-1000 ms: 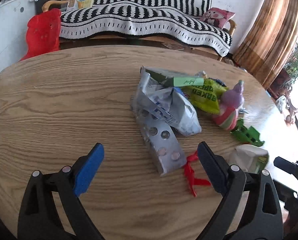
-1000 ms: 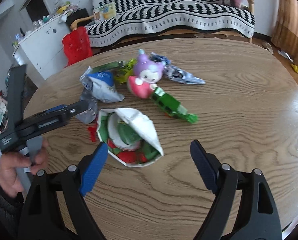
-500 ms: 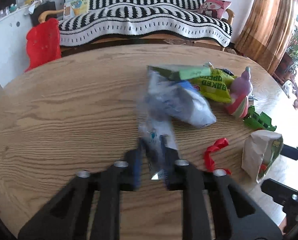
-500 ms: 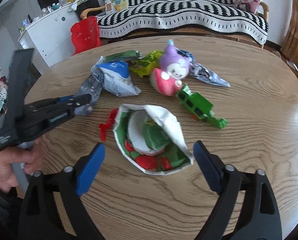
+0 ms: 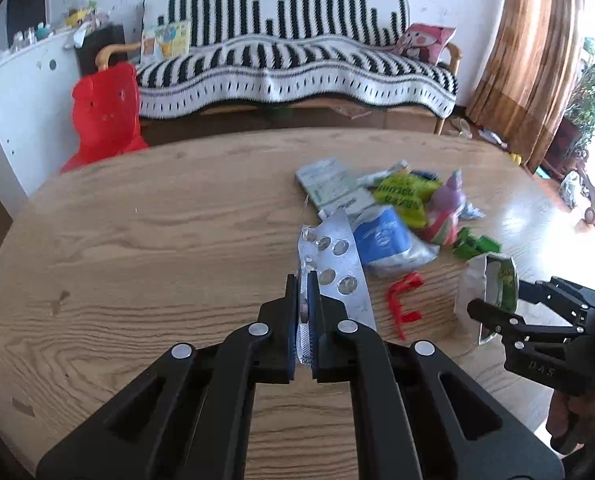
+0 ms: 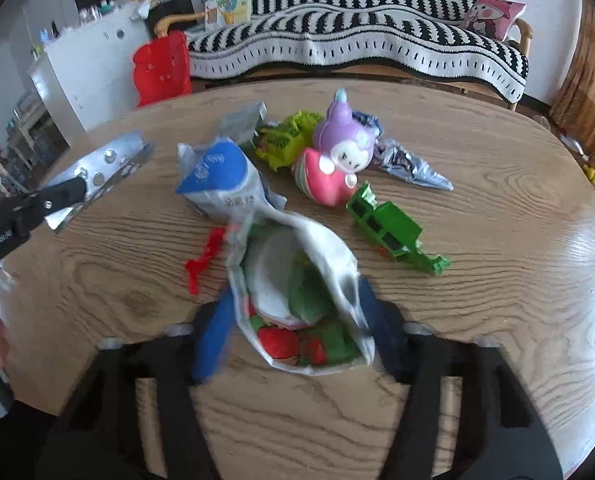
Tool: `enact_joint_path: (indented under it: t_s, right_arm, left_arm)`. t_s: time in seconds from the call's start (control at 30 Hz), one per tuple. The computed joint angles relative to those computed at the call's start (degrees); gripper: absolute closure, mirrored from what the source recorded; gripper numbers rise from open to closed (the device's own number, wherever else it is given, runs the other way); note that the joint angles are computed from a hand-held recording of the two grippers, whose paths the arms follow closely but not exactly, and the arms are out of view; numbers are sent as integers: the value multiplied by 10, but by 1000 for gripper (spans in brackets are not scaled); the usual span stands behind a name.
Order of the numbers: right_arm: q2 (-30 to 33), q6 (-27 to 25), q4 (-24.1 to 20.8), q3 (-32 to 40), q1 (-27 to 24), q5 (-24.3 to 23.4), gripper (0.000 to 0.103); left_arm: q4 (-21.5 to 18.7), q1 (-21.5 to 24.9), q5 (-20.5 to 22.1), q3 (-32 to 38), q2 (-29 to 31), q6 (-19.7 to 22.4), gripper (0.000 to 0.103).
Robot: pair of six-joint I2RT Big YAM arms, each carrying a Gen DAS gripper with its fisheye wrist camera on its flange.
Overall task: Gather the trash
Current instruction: 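Grasp silver blister pack with left tool while right tool grasps green-white bag, then carry blister pack and green-white bag over the black bin and open both tools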
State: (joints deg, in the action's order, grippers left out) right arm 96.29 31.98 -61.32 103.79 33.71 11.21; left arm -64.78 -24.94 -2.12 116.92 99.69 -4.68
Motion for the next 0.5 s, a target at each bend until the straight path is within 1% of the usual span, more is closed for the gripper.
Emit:
enact_joint_path:
  t_s: [0.13,0.2,0.3,0.5]
  right_arm:
    - [-43,4,14,-34,-4,5,49]
    - [-60,8,13,-47,-6,11,49]
    - [-106,20,7,-88,-20,30,49]
    - [-223,50,-10,-194,-68,60,48]
  left_arm:
    - [-2,-17,4,16,3,-9,99]
    - [-6,-28,9,28,8,-16,99]
    - [-4,-55,13,40,14,-20,99]
    - [-4,-139,33,92,47,-18,99]
